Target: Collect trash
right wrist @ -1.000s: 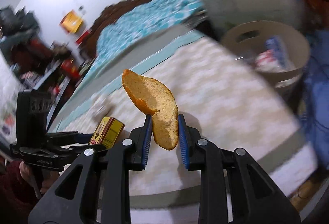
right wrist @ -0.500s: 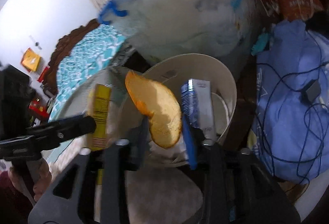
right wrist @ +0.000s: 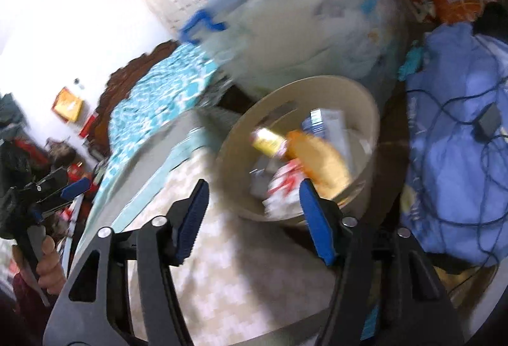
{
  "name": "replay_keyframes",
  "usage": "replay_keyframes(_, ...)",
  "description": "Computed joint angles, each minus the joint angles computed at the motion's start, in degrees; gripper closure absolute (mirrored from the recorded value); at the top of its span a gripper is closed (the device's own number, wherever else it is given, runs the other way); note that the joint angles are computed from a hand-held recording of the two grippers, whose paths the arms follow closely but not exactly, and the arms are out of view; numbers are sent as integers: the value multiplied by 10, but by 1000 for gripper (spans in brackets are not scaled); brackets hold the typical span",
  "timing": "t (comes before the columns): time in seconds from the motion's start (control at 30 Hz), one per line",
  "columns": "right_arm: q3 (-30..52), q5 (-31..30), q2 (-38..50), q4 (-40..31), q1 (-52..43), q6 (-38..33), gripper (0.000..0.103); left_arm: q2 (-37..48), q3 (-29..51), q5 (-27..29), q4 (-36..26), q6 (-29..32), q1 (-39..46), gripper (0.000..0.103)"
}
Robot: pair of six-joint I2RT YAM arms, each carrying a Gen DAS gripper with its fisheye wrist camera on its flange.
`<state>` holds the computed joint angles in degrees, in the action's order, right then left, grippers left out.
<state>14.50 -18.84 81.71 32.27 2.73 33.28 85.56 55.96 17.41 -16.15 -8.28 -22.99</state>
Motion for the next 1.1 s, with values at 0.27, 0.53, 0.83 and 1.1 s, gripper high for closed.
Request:
replay_keyframes(0.27, 125, -15, 118, 4, 201, 42, 62, -162, -162, 22, -98, 99, 272, 31)
replay_keyframes(0.53, 337, 59, 241, -134, 385, 28, 58, -148, -231, 151, -111, 183, 402, 38)
replay_keyframes(0.83, 427, 118, 296, -184, 439, 61, 42, -112, -254, 176, -67, 193, 382, 37)
replay_keyframes(1.1, 447, 111, 323, -181, 440, 99, 41, -103, -261, 194, -68, 235, 418, 37)
